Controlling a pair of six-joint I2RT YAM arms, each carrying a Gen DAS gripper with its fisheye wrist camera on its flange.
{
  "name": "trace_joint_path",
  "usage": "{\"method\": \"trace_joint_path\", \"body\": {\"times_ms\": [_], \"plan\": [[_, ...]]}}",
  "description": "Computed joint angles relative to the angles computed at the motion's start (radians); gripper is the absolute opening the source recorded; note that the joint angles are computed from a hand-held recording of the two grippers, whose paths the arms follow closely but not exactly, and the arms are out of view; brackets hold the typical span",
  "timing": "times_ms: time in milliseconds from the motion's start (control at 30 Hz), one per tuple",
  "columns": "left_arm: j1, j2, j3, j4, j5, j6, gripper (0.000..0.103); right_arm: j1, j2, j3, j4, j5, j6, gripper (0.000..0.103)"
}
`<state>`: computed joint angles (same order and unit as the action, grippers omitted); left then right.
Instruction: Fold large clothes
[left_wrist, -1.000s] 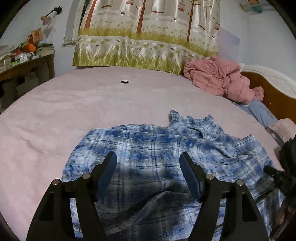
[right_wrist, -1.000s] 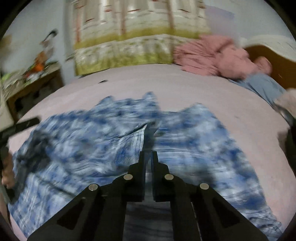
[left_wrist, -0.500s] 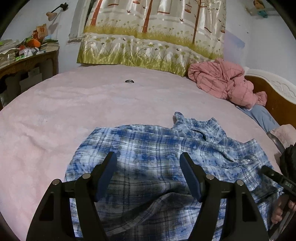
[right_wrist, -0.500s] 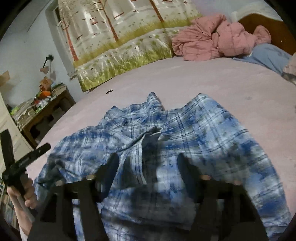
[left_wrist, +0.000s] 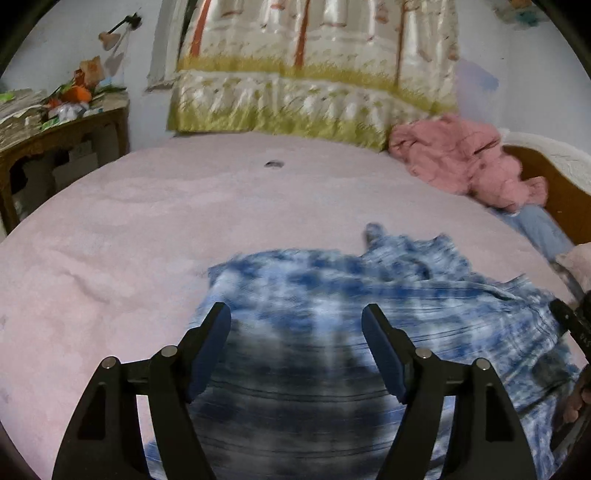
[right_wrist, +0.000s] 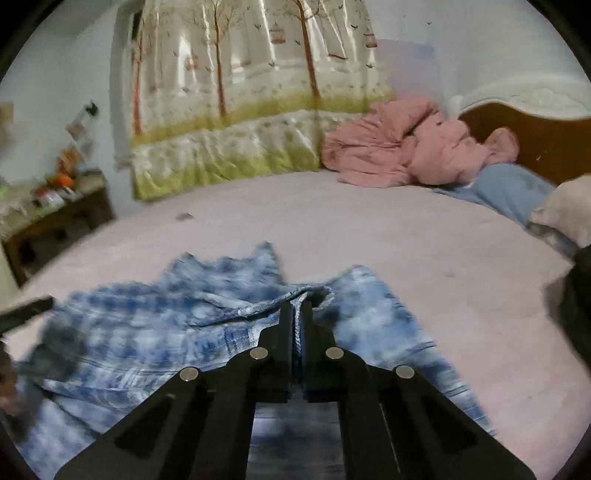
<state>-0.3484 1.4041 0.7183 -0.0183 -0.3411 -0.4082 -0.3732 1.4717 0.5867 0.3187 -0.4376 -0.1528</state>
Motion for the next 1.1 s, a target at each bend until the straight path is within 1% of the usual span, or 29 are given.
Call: {"method": "trace_joint_path", "body": {"times_ms": [67,133,233,300,333,367,400,467,500,533,567,600,633,667,700,733,767,800,833,900,933,967,1000,1033,1100], "plan": [[0.016,0.071,0.056,-0.075,-0.026,-0.021,0.072,-0.007,0.074,0.086,-0.118,0.000,0.000,0.003],[0.036,0.140,0.094,-0.119,-0.030,-0.036,0.072,-0.026,0.133,0.152,-0.194,-0.030,0.016,0.003],[0.061,0.212,0.130,-0.148,-0.011,-0.055,0.072,-0.046,0.136,0.160,-0.193,-0.034,0.033,0.003],[0.062,0.249,0.146,-0.151,-0.033,-0.047,0.073,-0.046,0.105,0.136,-0.178,-0.022,0.007,0.002],[0.070,0.266,0.156,-0.162,-0.026,-0.054,0.074,-0.041,0.094,0.125,-0.170,-0.014,-0.007,0.002],[0.077,0.269,0.156,-0.162,-0.015,-0.060,0.074,-0.037,0.100,0.133,-0.189,-0.008,-0.017,0.002],[0.081,0.261,0.148,-0.154,-0.007,-0.062,0.074,-0.049,0.125,0.154,-0.220,-0.015,-0.038,0.002],[0.076,0.240,0.131,-0.138,-0.017,-0.063,0.073,-0.065,0.186,0.221,-0.328,-0.003,-0.063,0.002],[0.074,0.228,0.124,-0.127,-0.017,-0.054,0.072,-0.070,0.193,0.228,-0.342,0.000,-0.059,0.002],[0.069,0.202,0.099,-0.090,-0.012,-0.035,0.072,-0.080,0.190,0.227,-0.347,0.004,-0.057,0.003],[0.064,0.154,0.058,-0.035,0.010,-0.010,0.072,-0.093,0.175,0.218,-0.344,0.001,-0.056,0.007],[0.057,0.093,0.019,0.009,0.034,0.010,0.072,-0.107,0.162,0.205,-0.334,-0.008,-0.057,0.008],[0.041,0.026,-0.026,0.055,0.035,0.027,0.072,-0.125,0.140,0.186,-0.329,-0.030,-0.062,0.012],[0.008,-0.063,-0.081,0.114,0.012,0.058,0.075,-0.143,0.117,0.169,-0.332,-0.059,-0.074,0.019],[-0.024,-0.133,-0.122,0.155,-0.021,0.087,0.082,-0.163,0.090,0.148,-0.333,-0.096,-0.090,0.024],[-0.069,-0.204,-0.165,0.199,-0.071,0.120,0.085,-0.186,0.056,0.123,-0.323,-0.142,-0.105,0.039],[-0.114,-0.255,-0.196,0.232,-0.121,0.150,0.087,-0.212,0.014,0.086,-0.300,-0.187,-0.120,0.059],[-0.154,-0.297,-0.218,0.247,-0.158,0.175,0.089,-0.237,-0.028,0.050,-0.277,-0.219,-0.130,0.066],[-0.202,-0.342,-0.244,0.253,-0.194,0.191,0.090,-0.263,-0.069,0.018,-0.263,-0.249,-0.140,0.069],[-0.304,-0.427,-0.294,0.237,-0.276,0.177,0.102,-0.342,-0.161,-0.045,-0.276,-0.354,-0.195,0.073],[-0.355,-0.474,-0.323,0.229,-0.316,0.158,0.103,-0.393,-0.205,-0.074,-0.305,-0.423,-0.245,0.084],[-0.414,-0.516,-0.351,0.230,-0.361,0.138,0.103,-0.434,-0.243,-0.101,-0.330,-0.471,-0.287,0.090],[-0.485,-0.557,-0.373,0.218,-0.424,0.118,0.103,-0.479,-0.287,-0.130,-0.359,-0.515,-0.330,0.090],[-0.572,-0.582,-0.387,0.199,-0.517,0.092,0.103,-0.532,-0.335,-0.155,-0.414,-0.559,-0.390,0.090],[-0.722,-0.613,-0.394,0.136,-0.682,0.038,0.103,-0.629,-0.380,-0.152,-0.585,-0.628,-0.541,0.090]]}}
